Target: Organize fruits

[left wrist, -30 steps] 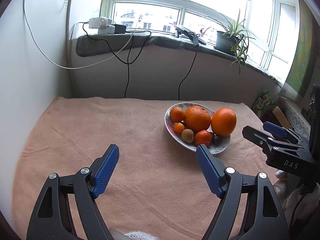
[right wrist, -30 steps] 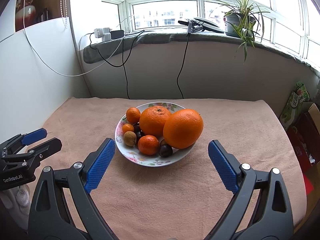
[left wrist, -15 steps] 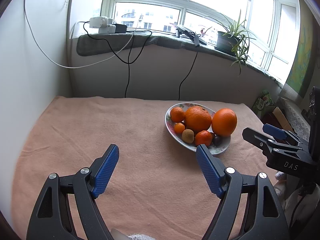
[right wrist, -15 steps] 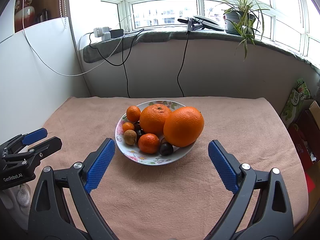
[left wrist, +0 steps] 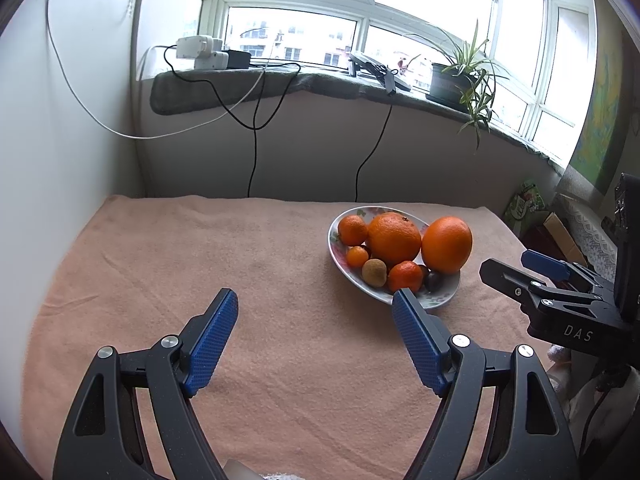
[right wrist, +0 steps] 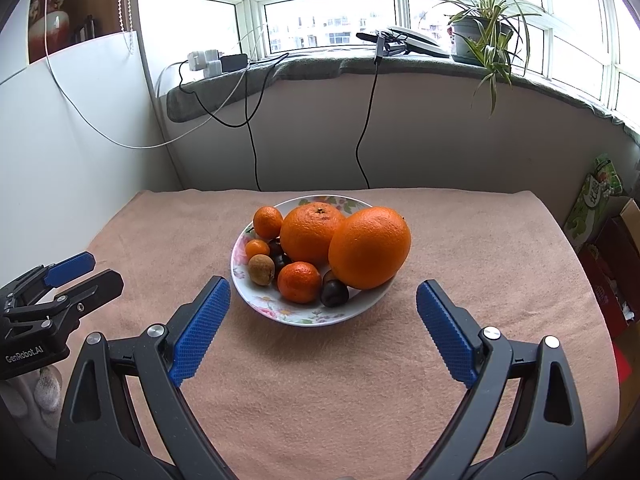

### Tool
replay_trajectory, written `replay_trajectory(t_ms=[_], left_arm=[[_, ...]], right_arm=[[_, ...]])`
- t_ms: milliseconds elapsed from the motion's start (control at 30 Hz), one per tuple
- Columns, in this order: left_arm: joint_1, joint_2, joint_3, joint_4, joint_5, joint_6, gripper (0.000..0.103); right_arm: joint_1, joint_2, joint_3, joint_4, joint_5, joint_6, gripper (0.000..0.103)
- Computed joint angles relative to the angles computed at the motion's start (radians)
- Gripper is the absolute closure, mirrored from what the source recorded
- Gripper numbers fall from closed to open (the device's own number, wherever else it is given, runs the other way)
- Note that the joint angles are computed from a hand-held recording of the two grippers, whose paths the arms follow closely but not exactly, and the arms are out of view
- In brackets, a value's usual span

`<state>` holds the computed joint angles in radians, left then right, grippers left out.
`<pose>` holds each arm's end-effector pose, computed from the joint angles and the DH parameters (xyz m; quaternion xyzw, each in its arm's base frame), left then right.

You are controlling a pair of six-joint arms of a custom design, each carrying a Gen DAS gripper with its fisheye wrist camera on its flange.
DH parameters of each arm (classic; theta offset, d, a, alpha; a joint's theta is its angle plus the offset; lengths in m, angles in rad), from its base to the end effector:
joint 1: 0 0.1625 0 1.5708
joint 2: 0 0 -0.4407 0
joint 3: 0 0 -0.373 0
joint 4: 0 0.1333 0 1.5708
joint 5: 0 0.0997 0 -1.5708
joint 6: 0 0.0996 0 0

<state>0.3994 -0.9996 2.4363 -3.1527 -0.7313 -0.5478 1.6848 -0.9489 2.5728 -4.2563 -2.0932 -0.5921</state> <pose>-0.2845 -0.3453 0.1122 0.2513 0.8759 -0.3512 0.2151 0.1241 -0.3491 0.1932 0.1654 -0.8270 0.4224 0.3322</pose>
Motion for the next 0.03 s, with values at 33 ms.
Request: replay_trajectory(t_ms=[33], left_arm=[[0.002, 0.0, -0.001, 0.004, 0.0, -0.001, 0.023]], right_arm=[[-0.005, -0.001, 0.0, 0.002, 0.003, 0.0, 0.007]])
